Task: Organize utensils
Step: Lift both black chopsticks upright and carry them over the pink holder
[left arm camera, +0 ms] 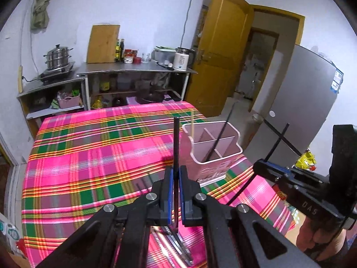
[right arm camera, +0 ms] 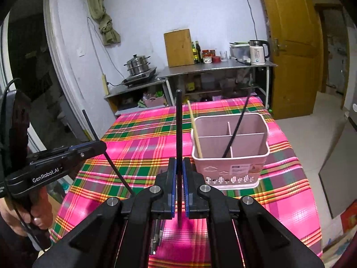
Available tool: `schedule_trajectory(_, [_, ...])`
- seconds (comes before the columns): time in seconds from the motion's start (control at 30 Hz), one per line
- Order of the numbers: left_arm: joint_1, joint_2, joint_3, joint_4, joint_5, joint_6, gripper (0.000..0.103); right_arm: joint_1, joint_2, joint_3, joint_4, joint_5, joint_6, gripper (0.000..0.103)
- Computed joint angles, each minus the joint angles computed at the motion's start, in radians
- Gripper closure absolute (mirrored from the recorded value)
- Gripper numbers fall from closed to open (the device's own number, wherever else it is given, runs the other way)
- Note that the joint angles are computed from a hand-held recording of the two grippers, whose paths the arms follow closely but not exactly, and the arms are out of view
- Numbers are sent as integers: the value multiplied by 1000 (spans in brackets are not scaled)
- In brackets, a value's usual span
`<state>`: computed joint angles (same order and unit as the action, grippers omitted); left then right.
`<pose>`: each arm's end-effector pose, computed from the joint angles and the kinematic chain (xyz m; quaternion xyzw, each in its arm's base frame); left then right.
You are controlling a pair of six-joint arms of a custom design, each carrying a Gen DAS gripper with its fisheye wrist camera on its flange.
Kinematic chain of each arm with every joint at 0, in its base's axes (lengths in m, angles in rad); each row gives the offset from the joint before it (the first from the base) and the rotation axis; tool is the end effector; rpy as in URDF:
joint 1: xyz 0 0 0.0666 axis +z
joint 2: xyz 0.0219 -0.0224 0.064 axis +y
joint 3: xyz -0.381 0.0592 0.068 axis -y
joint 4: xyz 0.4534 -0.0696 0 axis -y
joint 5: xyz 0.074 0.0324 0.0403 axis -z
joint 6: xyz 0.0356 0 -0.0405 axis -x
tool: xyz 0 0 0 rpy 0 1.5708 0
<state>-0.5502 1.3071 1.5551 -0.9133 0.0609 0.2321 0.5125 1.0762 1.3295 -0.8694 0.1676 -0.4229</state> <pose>0.4366 -0.2708 0.5597 0.1555 0.8854 -0.1920 0.3938 0.3768 0.2047 0.5486 -0.0012 0.8859 0.1400 0.4422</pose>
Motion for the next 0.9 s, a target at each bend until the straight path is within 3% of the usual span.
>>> schedule_trajectory(0.33, [-17,104,144,6,45,27,98,-53,-2,37,-4,11,3,98])
schedule_trajectory(0.7, [-19,247,377,17,32,36,98,-134,63,162,48,21,53,98])
schedule_trajectory(0.9, [-21,310,434,22,21,34,98,-163,125,199,66,10,56,98])
